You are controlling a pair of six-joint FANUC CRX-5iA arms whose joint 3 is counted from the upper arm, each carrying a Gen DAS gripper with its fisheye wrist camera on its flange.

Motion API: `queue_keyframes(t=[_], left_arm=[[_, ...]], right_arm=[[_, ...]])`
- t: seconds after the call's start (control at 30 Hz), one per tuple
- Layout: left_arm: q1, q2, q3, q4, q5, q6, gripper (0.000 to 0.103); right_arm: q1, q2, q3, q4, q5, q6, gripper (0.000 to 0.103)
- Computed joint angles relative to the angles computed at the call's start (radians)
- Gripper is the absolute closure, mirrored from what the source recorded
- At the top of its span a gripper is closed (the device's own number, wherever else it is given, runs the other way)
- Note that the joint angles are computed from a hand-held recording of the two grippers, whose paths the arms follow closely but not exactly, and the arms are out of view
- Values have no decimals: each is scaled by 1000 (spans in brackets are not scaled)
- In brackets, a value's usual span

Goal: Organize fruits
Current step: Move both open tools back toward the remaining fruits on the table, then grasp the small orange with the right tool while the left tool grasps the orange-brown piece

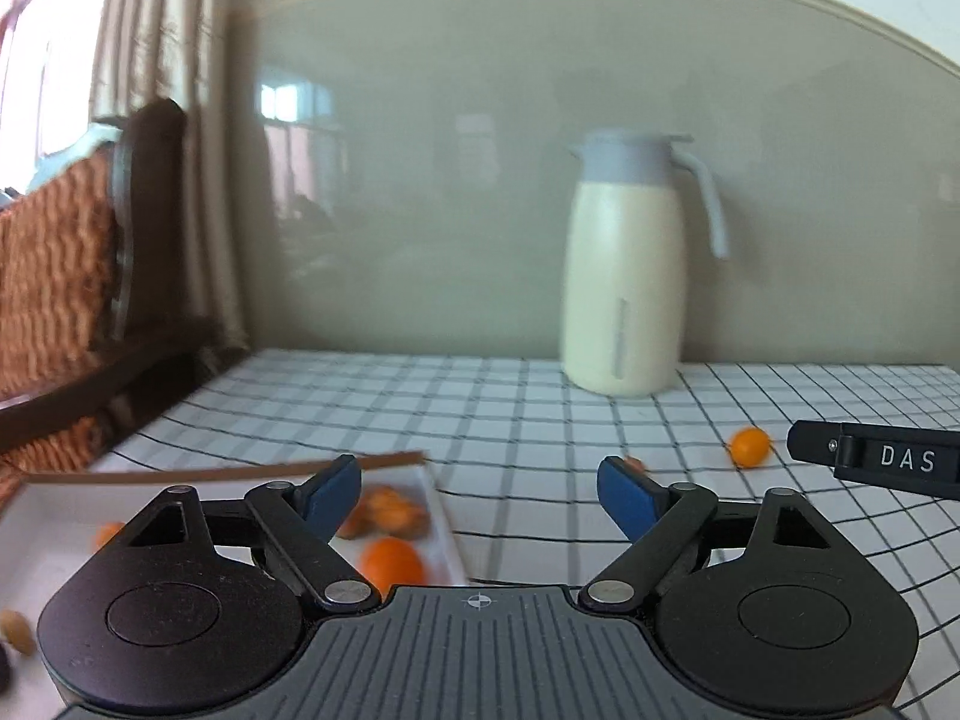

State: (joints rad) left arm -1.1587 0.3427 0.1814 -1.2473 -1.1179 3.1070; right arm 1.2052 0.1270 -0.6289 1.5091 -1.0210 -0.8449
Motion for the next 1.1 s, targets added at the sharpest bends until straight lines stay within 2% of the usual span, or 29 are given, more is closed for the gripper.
queue_keyframes(t=[0.1, 0.17, 0.3, 0.37, 0.4, 0.7, 1.1], left_arm=[[26, 28, 41, 46, 50, -27, 23], [44, 51, 72, 78, 79, -61, 30], [80, 103, 136, 144, 123, -128, 34], [103, 123, 158, 181, 153, -160, 48], [115, 134, 171, 201, 168, -174, 50], [172, 214, 263, 288, 198, -248, 50], [227, 281, 339, 378, 206, -299, 50]], right_arm=[[-13, -15, -15, -9, 16, 6, 61], [-28, -16, -14, -16, 27, 26, 61], [-72, -16, -15, -17, 82, 52, 63], [-98, -11, -11, -12, 114, 54, 64], [-109, -7, -7, -14, 127, 64, 64], [-209, 30, 28, -5, 249, 102, 64], [-297, 99, 89, 11, 326, 145, 62]])
